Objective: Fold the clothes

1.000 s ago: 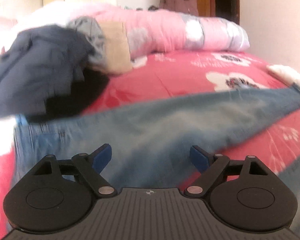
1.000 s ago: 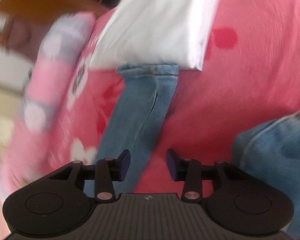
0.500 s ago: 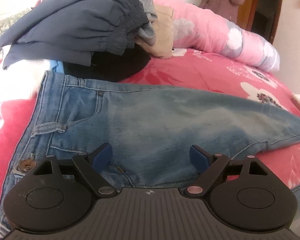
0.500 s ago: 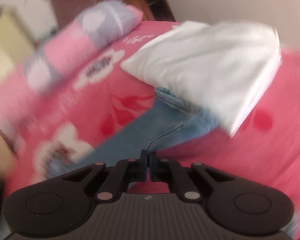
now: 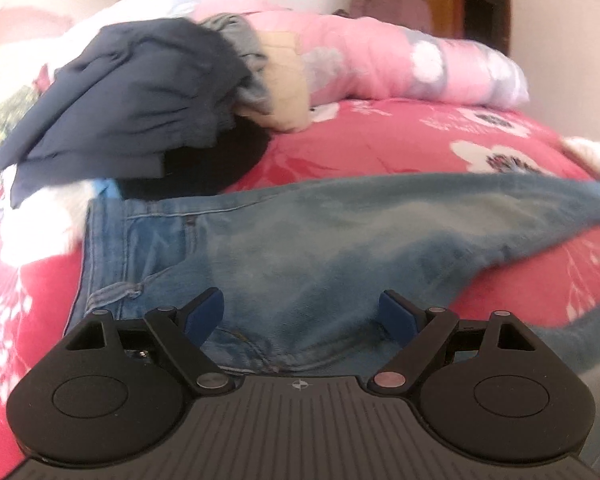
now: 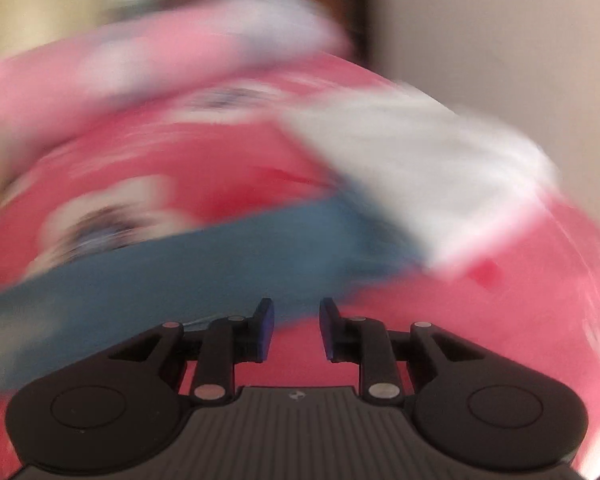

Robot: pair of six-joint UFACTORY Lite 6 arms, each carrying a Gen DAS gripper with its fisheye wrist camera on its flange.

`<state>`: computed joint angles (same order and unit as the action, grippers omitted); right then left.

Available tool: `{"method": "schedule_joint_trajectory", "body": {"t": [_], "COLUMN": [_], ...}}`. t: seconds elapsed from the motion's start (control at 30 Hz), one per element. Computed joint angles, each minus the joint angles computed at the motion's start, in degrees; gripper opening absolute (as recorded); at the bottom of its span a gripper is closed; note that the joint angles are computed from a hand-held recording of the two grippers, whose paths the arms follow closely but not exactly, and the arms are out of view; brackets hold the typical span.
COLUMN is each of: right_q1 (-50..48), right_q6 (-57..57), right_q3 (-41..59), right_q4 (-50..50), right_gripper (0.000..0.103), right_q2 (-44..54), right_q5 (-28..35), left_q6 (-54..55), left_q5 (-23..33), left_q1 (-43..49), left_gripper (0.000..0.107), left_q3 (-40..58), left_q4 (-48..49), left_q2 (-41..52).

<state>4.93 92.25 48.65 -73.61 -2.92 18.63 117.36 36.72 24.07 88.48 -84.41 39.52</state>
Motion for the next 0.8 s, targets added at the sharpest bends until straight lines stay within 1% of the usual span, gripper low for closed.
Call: {"method": "schedule_joint_trajectory", "body": {"t": [0.07,0.13,0.2,0.23,0.27,0.3,0.33,0.4,0.43,0.47,0.5,0.53,0.57,0.6,0.67,0.73,0.8], "right_q1": [11.5,22.03,28.78,31.0,32.14,33.1,34.06,33.59,33.44,33.77,33.98,33.75,33.46,32.86,31.44,30.88,31.63], "right_q6": [2.98,4.52,7.34,7.22,5.77,1.98,-4.01,-16.01,-21.72,-25.03,-25.94,-26.13,-27.58,-31.11,-42.55,-54.49,-66.42], "right_q3": [3.97,11.26,19.45,24.09,28.69,34.0,40.0,50.03,53.77,56.09,57.35,57.47,57.78,56.88,55.04,54.64,56.97], "right_q4": [-11.99,-23.99,-35.98,-40.11,-41.85,-41.19,-38.39,-30.32,-26.98,-26.02,-26.72,-26.36,-24.53,-20.56,-8.57,3.42,14.42], "right_gripper": [0.028,0.036,0.037,0.037,0.037,0.037,0.037,0.037,0.036,0.035,0.027,0.002,0.001,0.001,0.001,0.001,0.001], "right_q2": [3.58,12.02,22.78,28.37,33.5,38.71,44.0,52.47,55.95,58.27,59.22,58.76,58.23,56.33,52.7,52.41,55.38], "right_q5": [-0.81,0.06,2.01,2.91,3.01,2.73,2.22,-2.68,-3.61,-2.69,-1.51,-1.11,-0.85,-2.56,-6.23,-7.99,-5.34], "left_q6": [1.64,4.55,7.99,8.67,7.99,6.48,4.61,2.51,1.73,1.59,1.99,2.46,2.26,1.16,-1.47,-5.6,-7.71], "left_q5": [-0.79,-2.42,-3.35,-3.45,-3.4,-3.24,-2.92,-2.16,-1.52,-0.82,-0.31,0.13,0.71,1.57,3.43,5.43,5.67], "left_q1": [-0.96,-1.87,-2.03,-1.9,-1.64,-1.33,-0.97,-0.19,0.25,0.66,0.99,1.31,1.68,2.17,3.16,4.15,4.85], "left_gripper": [0.086,0.086,0.086,0.086,0.086,0.086,0.086,0.086,0.086,0.086,0.086,0.086,0.086,0.086,0.086,0.086,0.086], "left_q3": [-1.53,-3.81,-6.06,-6.75,-6.78,-6.2,-5.42,-4.26,-3.56,-3.18,-3.13,-3.21,-3.08,-2.49,-0.94,1.6,2.42], "left_q4": [-0.51,-1.93,-3.82,-4.02,-3.45,-2.43,-1.13,0.2,1.02,1.55,1.74,1.94,2.6,3.8,6.34,9.41,10.5], "left_q2": [-0.73,-1.93,-3.01,-3.3,-3.19,-2.72,-2.14,-1.2,-0.63,-0.34,-0.33,-0.45,-0.52,-0.34,0.24,1.29,1.12]}}
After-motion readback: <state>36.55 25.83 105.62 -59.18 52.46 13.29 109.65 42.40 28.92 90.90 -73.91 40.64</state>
